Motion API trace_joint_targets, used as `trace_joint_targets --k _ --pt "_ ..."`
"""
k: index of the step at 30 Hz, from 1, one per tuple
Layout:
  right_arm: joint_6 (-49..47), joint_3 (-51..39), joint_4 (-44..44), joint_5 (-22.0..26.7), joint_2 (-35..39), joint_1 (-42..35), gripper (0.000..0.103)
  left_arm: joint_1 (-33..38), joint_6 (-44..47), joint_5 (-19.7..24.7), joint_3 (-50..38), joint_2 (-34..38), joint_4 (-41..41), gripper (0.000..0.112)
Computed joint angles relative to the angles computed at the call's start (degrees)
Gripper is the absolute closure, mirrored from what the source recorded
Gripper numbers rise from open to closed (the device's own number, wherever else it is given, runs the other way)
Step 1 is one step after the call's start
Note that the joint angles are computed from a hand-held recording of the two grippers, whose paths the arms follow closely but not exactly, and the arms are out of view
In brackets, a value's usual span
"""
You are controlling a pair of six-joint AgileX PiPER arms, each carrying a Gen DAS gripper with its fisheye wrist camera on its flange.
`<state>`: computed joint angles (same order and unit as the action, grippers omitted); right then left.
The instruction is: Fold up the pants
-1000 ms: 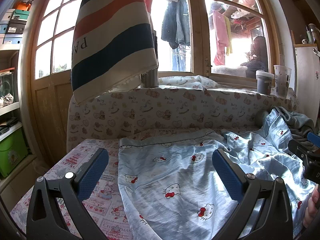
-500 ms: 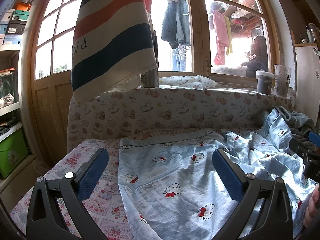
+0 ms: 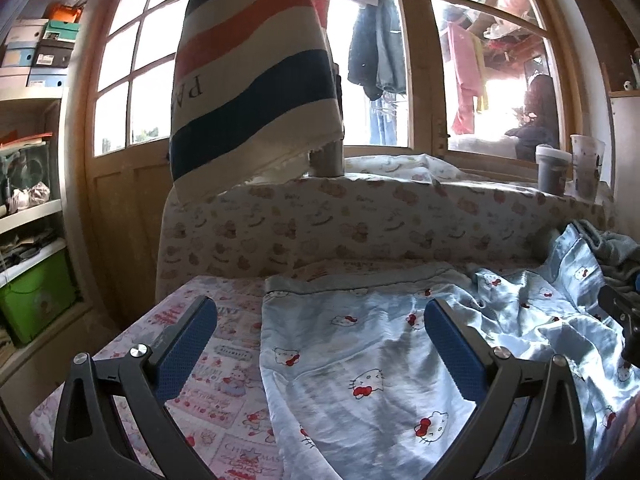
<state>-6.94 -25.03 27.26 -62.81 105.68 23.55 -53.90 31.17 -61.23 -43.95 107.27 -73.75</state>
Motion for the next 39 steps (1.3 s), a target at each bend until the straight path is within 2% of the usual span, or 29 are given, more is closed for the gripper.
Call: trace_joint_targets --k 11,14,17,18,21,24,27,29,30,31,32,33,36,38,39 --pt "0.0 -0.7 -1.1 1.7 0.0 -0.5 0.001 0.2 0.5 1.9 0.1 -0.9 1.3 0.009" --pt "0.1 -0.9 -1.8 2.2 -0.2 -0.9 0.001 -1.0 2.6 -0.5 -1.1 0.0 -2.1 0.009" --pt "1.1 -0.1 -4.1 1.2 -0.3 -1.4 0.001 -1.2 -3.2 -1.8 2.2 -1.4 2.3 0.009" --pt "1.5 0.2 -4.6 0.6 -0.3 -1.4 0.001 -1.7 -5.0 -3.4 3.8 -2.0 3.5 0.009" --pt "2.1 1.7 -3.9 -1.0 -0.7 -1.3 0.001 -2.7 1.0 -5.3 4.1 -4.6 1.2 0.009" --pt "0.3 1.6 -1.9 3.9 -5.4 -1.8 0.001 -1.9 6.0 -4.4 4.7 -8.8 1.4 0.009" --pt "2.0 1.0 -8.2 11.3 -12.7 -6.1 0.001 0.8 13.3 0.2 2.7 -12.9 0.9 0.009" --pt "2.7 -0.3 -10.7 13.5 -15.8 -8.1 0.001 3.3 18.2 3.4 0.3 -14.1 0.5 0.009" --pt "2.1 -1.4 -10.7 15.2 -16.8 -8.6 0.001 4.6 21.4 4.7 -1.6 -13.9 -0.7 0.009" --pt "-0.2 -3.8 -9.5 19.2 -18.1 -8.9 0.001 6.9 25.2 7.3 -4.2 -13.3 -2.2 0.009" --pt "-1.8 -6.2 -9.5 22.6 -18.6 -9.3 0.001 9.2 27.7 10.5 -6.4 -12.6 -3.4 0.009" --pt "-2.1 -9.2 -11.2 26.6 -18.8 -10.3 0.001 12.6 29.8 15.7 -8.6 -12.1 -4.5 0.009" --pt "5.1 -19.1 -21.0 37.8 -16.3 -13.7 0.001 23.8 33.4 32.0 -14.9 -8.3 -7.7 0.010" --pt "16.6 -26.9 -32.4 45.2 -12.6 -15.3 0.001 29.3 39.4 36.4 -20.1 -3.5 -16.0 0.027" --pt "22.3 -32.1 -37.5 49.0 -9.4 -15.2 0.001 32.0 43.1 39.5 -22.4 -1.6 -20.8 0.030"
